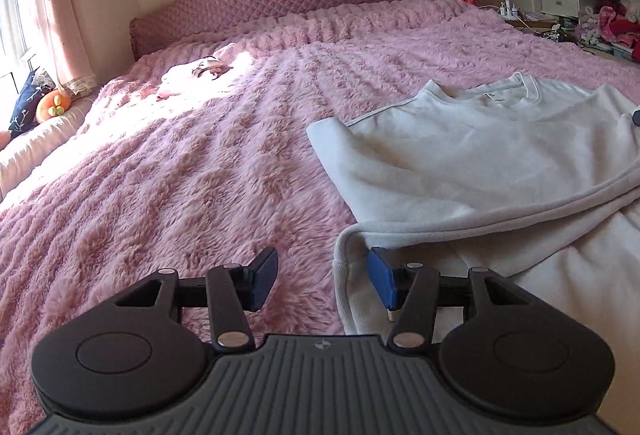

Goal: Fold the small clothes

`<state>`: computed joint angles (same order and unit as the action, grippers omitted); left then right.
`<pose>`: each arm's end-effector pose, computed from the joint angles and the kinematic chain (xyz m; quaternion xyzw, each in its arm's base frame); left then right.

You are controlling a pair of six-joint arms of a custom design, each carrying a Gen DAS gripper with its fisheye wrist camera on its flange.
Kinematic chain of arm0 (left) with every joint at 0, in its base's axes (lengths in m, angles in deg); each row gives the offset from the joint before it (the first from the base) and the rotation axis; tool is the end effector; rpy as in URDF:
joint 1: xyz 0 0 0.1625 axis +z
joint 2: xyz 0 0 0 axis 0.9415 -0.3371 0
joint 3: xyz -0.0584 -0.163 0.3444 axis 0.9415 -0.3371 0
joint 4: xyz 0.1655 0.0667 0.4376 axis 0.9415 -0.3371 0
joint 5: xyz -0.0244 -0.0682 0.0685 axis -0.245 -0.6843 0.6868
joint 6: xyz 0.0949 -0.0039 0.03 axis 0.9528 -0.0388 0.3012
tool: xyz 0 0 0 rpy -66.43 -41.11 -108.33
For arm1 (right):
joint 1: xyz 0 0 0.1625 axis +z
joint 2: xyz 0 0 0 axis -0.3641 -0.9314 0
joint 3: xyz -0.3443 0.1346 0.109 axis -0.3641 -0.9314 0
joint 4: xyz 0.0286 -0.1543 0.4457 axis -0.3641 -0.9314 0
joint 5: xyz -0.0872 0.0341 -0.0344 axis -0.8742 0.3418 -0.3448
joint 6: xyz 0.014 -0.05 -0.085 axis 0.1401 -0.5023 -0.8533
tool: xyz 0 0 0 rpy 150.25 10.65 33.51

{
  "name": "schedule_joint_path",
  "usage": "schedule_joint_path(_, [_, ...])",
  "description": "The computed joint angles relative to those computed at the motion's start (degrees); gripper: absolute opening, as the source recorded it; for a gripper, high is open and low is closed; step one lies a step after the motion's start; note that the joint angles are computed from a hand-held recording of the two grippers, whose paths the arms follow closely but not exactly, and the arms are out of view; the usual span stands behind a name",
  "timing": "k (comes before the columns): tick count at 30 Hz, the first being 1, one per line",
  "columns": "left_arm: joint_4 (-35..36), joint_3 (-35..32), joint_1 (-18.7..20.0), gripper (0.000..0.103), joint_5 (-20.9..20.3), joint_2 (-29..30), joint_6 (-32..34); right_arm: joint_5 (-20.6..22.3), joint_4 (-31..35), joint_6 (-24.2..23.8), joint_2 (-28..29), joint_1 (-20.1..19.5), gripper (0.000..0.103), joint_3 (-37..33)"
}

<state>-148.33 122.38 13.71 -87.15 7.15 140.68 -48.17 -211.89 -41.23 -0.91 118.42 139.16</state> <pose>0.0995 -0.7670 0.3425 0.3046 0.7839 -0.3789 0.3862 0.1985 -0.8412 0.0258 0.0648 -0.8767 0.4297 0.2061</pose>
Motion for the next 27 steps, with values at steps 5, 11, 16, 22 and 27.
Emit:
schedule_joint_path(5, [4.53,-2.68,0.9,0.029,-1.82,1.31,2.72,-0.08,0.11,0.23,-0.71,0.15,0.001,0.89])
schedule_joint_path(11, [-0.61,0.43,1.06,0.007,-5.46,0.22,9.63,0.93,-0.73,4.28,-0.81,0.12,0.001,0.79])
schedule_joint_path(16, [-9.53,4.25,0.87,0.007,-5.92,-0.84,2.39,3.51,-9.79,2.73,-0.42,1.42,0.0,-0.34])
schedule_joint_path(22, [-11.98,3.82,-0.03,0.007,0.67,1.9,2.02,-1.09,-9.86,0.66,0.45,1.8,0.0,-2.58])
schedule_joint_path(27, [-9.23,2.87,-0.29,0.007,2.88,2.16,2.38,-6.62,-4.97,4.19,1.04,0.4,0.001,-1.67])
